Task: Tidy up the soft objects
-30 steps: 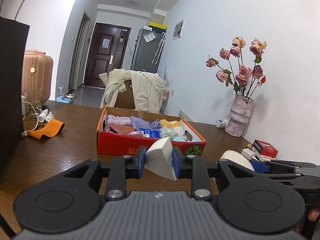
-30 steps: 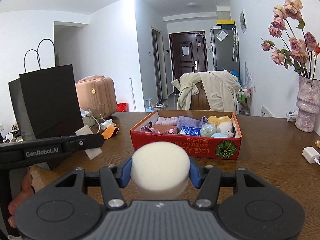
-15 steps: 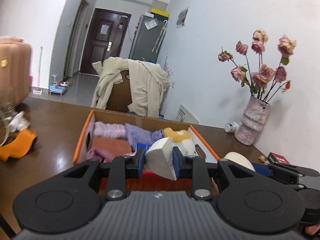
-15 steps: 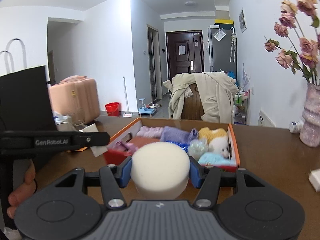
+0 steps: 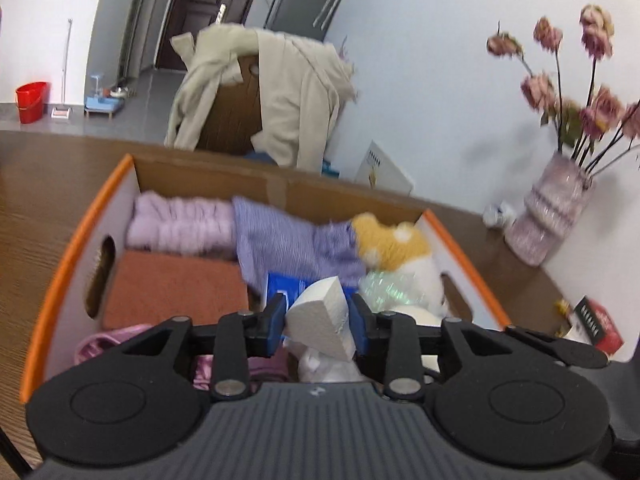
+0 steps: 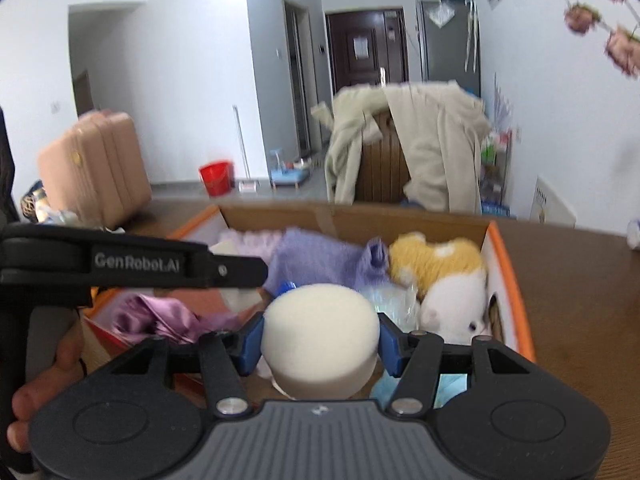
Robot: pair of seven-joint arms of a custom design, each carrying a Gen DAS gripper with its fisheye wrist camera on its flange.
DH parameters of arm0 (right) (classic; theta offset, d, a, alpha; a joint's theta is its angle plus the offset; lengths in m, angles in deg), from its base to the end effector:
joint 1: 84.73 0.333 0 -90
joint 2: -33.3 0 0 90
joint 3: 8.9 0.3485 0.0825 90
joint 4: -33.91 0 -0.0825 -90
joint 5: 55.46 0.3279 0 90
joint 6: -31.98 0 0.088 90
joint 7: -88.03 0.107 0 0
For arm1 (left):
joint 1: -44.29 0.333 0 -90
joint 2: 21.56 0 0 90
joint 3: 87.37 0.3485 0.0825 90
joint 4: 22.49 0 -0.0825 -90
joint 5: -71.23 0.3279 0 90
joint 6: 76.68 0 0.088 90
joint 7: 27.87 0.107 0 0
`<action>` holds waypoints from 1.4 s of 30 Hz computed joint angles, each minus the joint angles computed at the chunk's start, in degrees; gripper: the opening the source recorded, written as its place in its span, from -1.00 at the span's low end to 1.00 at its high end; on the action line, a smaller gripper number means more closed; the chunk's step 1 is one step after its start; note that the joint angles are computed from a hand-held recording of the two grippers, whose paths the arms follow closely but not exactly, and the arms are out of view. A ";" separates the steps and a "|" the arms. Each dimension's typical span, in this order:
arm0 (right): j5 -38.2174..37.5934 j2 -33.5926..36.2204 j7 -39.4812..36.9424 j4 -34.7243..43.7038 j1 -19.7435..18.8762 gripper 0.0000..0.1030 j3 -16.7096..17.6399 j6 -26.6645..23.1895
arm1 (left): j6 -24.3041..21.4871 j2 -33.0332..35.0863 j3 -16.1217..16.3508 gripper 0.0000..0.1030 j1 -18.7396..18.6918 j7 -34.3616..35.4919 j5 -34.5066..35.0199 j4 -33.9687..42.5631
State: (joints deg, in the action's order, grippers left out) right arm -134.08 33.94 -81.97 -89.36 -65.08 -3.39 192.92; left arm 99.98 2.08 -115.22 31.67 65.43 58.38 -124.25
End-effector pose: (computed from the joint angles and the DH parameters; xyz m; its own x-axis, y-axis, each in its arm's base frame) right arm 0.4485 0.2627 0.5016 -0.0469 -0.9922 -0.1153 -0.5799 0.1210 -0.8056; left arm 0.5504 -0.3682 0.5185 -0.5174 -0.7923 0.3234 -0.6509 0.1191 -0.7497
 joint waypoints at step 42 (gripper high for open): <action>3.65 -22.24 3.63 -7.12 -2.22 0.89 21.01 -28.20 | 25.60 -31.94 25.17 0.99 -28.09 25.53 -24.96 -33.15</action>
State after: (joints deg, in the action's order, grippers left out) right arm -130.43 11.70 -78.34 -96.47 -67.30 17.62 164.72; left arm 125.58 -29.86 -90.05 3.58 90.96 33.42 -157.41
